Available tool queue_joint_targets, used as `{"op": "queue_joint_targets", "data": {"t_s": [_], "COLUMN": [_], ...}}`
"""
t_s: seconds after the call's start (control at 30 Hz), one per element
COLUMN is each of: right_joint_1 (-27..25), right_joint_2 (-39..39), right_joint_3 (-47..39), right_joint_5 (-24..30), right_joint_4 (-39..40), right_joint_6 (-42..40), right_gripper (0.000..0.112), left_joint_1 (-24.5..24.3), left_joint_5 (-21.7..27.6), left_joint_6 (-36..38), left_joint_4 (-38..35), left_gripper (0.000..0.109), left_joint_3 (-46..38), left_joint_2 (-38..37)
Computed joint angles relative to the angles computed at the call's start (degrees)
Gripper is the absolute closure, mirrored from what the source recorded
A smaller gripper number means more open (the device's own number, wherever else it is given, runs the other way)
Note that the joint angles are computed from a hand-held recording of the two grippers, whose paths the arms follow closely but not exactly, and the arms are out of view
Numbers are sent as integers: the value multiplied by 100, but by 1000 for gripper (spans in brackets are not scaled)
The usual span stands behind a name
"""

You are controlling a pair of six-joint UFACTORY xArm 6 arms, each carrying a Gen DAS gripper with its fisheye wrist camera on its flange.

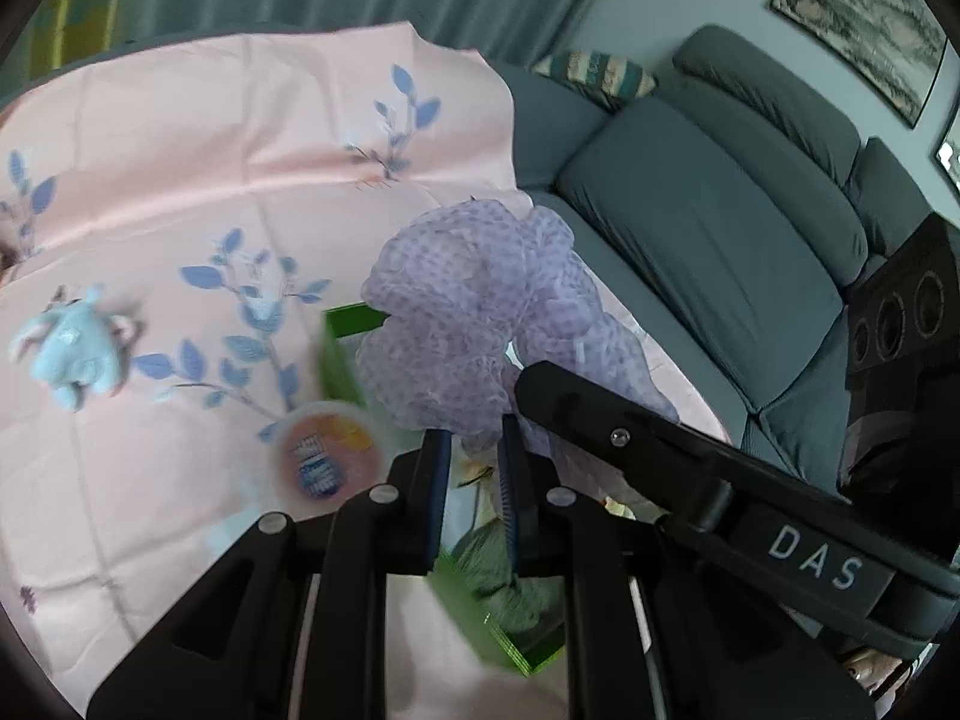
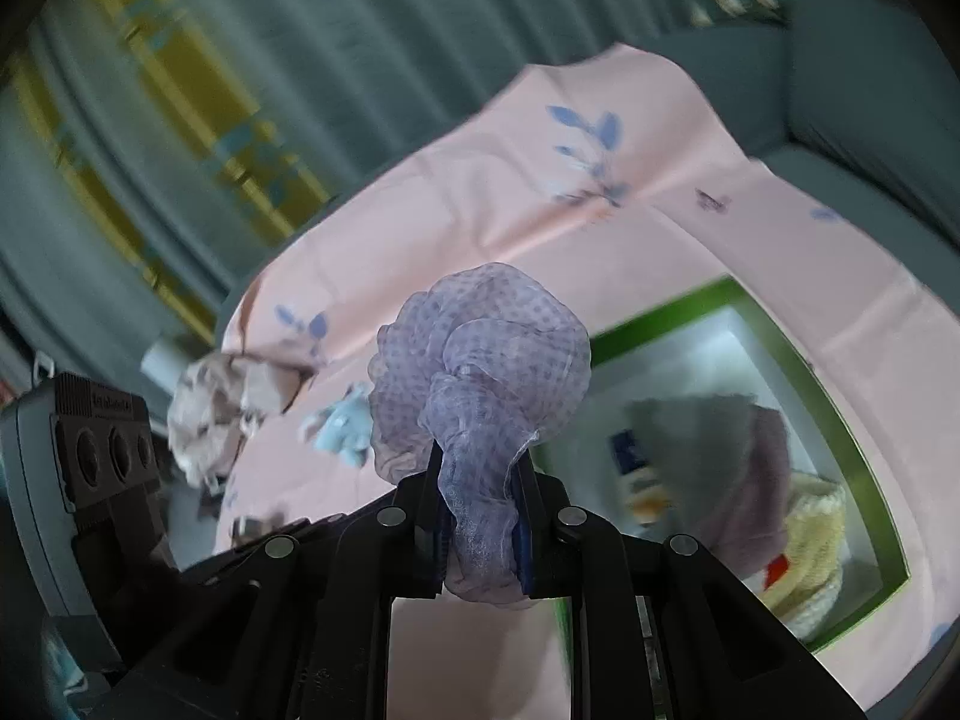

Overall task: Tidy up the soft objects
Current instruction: 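Carry the scrunchie into the green box and open the right gripper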

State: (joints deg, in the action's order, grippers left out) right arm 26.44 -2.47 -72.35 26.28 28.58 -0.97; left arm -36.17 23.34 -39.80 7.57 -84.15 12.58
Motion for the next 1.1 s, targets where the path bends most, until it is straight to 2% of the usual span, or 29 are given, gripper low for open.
{"op": "queue_joint_targets", "data": {"t_s": [0.07, 0.2, 0.3, 0.37, 0.43, 0.53, 0.63, 0.7, 0.8, 0.87, 0.97, 1.07, 1.1], "right_joint_1": [-175, -448, -548, -617, -680, -725, -763, -781, -806, -801, -776, -758, -755], "right_joint_2": [141, 465, 700, 800, 892, 929, 944, 934, 864, 797, 726, 589, 546], "right_joint_3": [-45, -263, -402, -437, -489, -478, -458, -436, -376, -335, -302, -189, -149], "right_joint_5": [17, 382, 492, 563, 687, 693, 690, 666, 628, 627, 588, 474, 435], "right_joint_4": [270, 492, 512, 512, 453, 258, -52, -275, -206, -454, -839, -893, -936], "right_joint_6": [-107, -129, 0, 78, 280, 518, 878, 1098, 1093, 1301, 1584, 1568, 1596], "right_gripper": [93, 93, 93, 93, 93, 93, 93, 93, 93, 84, 72, 63, 59], "left_joint_1": [-5, 0, 1, 26, 21, -46, -64, -75, -97, -104, -114, -114, -111], "left_joint_5": [144, 508, 718, 872, 943, 1033, 1134, 1097, 981, 995, 947, 912, 921], "left_joint_6": [181, 245, 218, 392, 402, 94, 201, 249, 84, 86, 129, 87, 129], "left_joint_4": [-149, -360, -295, -601, -687, -119, -324, -314, -95, -108, -133, -115, -162], "left_gripper": [97, 97, 96, 96, 96, 96, 96, 94, 92, 91, 84, 72, 61], "left_joint_3": [-402, -1004, -1420, -1638, -1744, -1848, -1978, -1963, -1813, -1777, -1619, -1420, -1364], "left_joint_2": [369, 943, 1284, 1484, 1579, 1624, 1708, 1681, 1553, 1504, 1348, 1147, 1086]}}
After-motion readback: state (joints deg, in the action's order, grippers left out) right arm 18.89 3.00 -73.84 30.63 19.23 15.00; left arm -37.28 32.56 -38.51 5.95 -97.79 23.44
